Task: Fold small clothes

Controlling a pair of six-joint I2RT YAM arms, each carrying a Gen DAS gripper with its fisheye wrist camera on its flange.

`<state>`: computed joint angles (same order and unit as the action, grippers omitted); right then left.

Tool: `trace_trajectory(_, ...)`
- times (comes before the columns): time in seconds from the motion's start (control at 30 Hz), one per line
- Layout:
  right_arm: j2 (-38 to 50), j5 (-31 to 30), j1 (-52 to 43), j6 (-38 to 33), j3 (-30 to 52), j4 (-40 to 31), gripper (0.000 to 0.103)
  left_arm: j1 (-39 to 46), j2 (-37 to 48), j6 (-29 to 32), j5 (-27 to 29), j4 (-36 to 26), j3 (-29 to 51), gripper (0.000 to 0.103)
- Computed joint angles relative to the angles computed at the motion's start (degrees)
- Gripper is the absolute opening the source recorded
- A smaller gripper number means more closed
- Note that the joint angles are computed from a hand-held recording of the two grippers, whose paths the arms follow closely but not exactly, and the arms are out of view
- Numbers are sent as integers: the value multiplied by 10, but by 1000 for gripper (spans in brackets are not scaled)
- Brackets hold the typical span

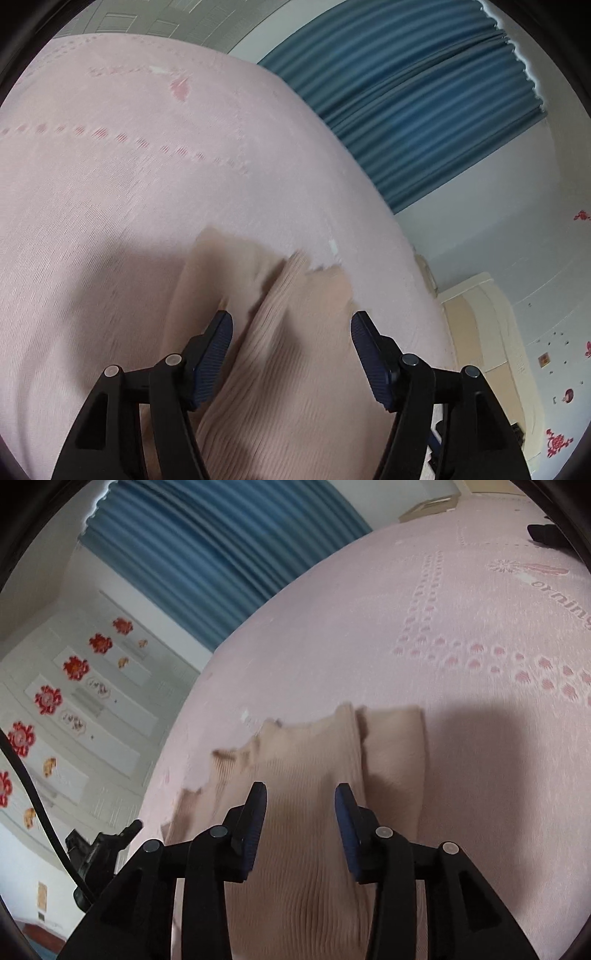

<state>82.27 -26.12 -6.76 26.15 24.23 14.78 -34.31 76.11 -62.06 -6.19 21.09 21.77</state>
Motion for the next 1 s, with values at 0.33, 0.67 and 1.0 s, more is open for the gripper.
trace_trajectory(0.33,-380,24,34,-55,-162,-259,45,-296,-224,-151,-255,-314,-55,68)
trace_trajectory(0.67,-241,28,65,41,-191,-151,50,-186,-270,-131,-104,-199,-152,69)
trace_trajectory(1.0,-26,-32,-19,39,-153,16,10,-95,-97,-130,-25,-46,-132,11)
